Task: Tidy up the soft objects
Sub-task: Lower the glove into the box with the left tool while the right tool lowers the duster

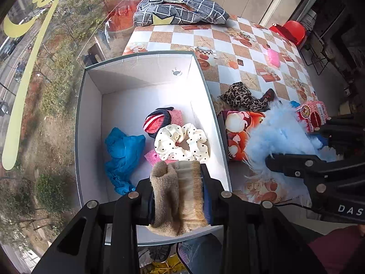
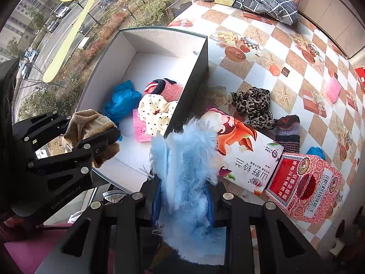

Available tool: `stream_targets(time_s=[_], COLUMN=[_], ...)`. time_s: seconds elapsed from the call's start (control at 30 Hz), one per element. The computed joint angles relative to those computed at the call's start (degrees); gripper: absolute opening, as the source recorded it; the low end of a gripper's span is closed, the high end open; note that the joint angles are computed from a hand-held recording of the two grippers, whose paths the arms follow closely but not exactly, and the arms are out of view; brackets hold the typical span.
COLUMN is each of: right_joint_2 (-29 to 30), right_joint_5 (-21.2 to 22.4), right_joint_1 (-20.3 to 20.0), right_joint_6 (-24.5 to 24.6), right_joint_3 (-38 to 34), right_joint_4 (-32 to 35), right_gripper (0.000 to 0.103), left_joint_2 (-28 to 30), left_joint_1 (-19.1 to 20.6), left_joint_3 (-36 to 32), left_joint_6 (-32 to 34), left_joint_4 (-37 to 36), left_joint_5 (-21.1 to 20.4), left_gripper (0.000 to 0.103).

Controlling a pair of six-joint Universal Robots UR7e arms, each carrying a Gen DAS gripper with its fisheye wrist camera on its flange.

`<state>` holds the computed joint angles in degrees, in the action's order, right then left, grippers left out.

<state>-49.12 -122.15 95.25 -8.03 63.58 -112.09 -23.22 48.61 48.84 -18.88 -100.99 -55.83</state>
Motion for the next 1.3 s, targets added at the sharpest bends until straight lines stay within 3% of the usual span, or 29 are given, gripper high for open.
stream_targets(time_s=[0.23,0.47,1.3], right_joint_2=[3.69,4.90,5.72], right_joint_5=[1.73,2.61,2.26], right_joint_1=[1.87,1.30,1.40], right_joint_6=[-2.73,-0.43,0.39], right_joint_3=[-4.13,-5.97,-7.40], right_joint_4=[1.41,5.25,6.74], right_gripper=[0.031,0.031,0.031], left_joint_2=[-1.62,-2.99,-2.54], left_joint_1=[0.64,1.09,1.33], left_joint_3=[2.07,3.77,3.08], left_joint_6=[-3.72,-5.79,-5.27], left_joint_4=[-0.12,-0.72,-0.60], left_joint_5=[0.91,1.21,0.62], left_gripper=[0.035,0.035,0.035])
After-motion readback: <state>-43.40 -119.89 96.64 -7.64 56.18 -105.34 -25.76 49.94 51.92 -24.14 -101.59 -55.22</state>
